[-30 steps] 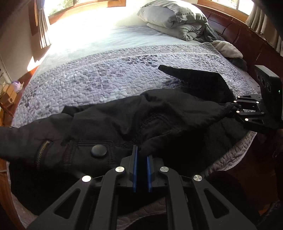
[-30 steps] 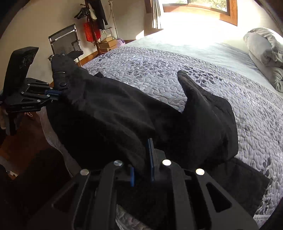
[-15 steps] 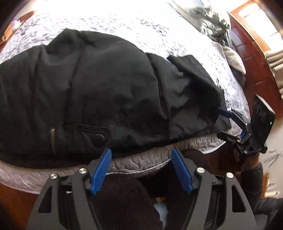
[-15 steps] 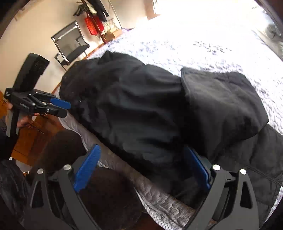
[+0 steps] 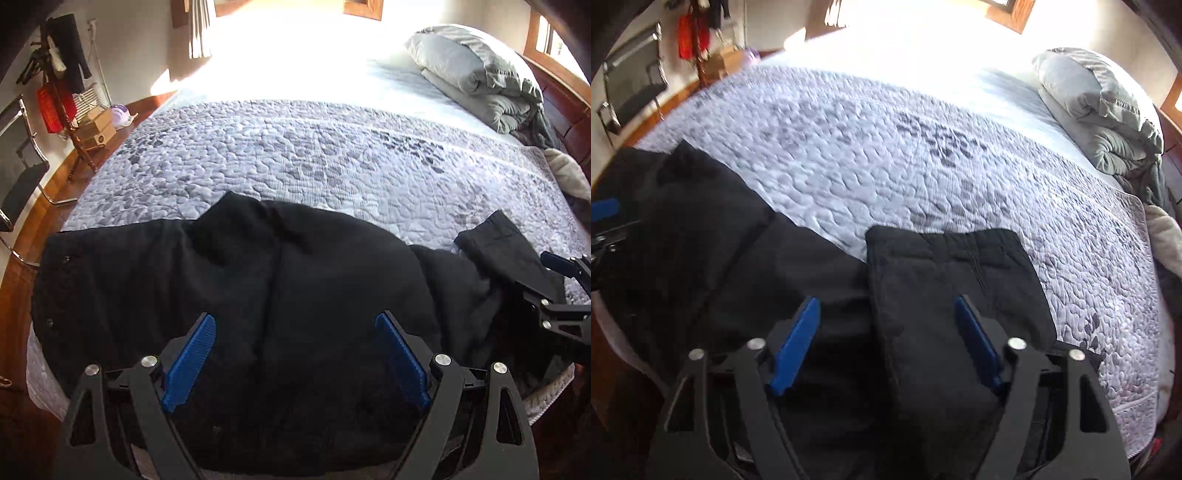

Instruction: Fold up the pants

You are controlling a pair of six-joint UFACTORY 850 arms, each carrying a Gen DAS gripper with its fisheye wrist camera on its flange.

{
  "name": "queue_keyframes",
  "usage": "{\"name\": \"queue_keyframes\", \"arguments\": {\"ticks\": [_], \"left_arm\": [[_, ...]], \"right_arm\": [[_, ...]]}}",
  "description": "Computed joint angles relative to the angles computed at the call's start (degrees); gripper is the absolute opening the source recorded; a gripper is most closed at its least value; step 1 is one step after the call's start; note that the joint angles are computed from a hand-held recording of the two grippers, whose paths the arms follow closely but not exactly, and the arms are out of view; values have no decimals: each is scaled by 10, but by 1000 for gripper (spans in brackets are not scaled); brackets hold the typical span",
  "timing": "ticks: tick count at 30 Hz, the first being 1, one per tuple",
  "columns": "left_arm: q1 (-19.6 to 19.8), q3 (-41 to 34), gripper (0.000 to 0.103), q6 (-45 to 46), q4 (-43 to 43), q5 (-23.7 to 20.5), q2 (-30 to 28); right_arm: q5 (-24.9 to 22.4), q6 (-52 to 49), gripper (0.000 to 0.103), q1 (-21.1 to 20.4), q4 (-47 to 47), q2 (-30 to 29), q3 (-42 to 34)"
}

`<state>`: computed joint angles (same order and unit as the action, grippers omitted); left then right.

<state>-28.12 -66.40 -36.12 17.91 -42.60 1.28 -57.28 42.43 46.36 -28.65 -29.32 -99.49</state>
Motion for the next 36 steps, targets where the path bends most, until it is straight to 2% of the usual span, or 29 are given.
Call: {"name": "queue_keyframes", "arguments": {"ticks": [2, 5, 7, 8, 10, 12, 18, 21, 23, 26, 31, 36], "left_arm": [[3, 3, 89, 8, 3, -3, -17], [3, 24, 89, 9, -2, 9, -13], [4, 28, 91, 7, -1, 21, -13], [4, 29, 92, 5, 1, 23, -13], [5, 30, 93, 6, 2, 26, -16], [5, 32, 93, 2, 4, 28, -18], [-1, 37, 94, -21, 24, 30, -16], [-1, 38, 94, -27, 25, 28, -15], [-3, 38, 94, -32, 28, 26, -14], [-5, 38, 94, -43, 35, 23, -15], [-9, 36, 94, -54, 39, 13, -16], [-10, 32, 94, -52, 34, 3, -17]], "right_arm": [[-47, 4, 65, -7, 5, -43, -35], [-76, 23, 64, -16, -4, -66, -40], [-65, 31, 40, -26, 14, -61, -32], [-57, 37, 33, -29, 22, -54, -25], [-43, 57, 6, -33, 20, -33, -7], [-1, 90, 5, -37, 21, 11, 32], [228, 259, 4, -66, 9, 222, 238], [281, 387, 5, -85, -33, 318, 338], [278, 470, 6, -92, -71, 370, 392], [229, 541, 9, -92, -94, 417, 445], [180, 531, 10, -101, -14, 448, 500], [178, 508, 10, -111, 74, 445, 543]]}}
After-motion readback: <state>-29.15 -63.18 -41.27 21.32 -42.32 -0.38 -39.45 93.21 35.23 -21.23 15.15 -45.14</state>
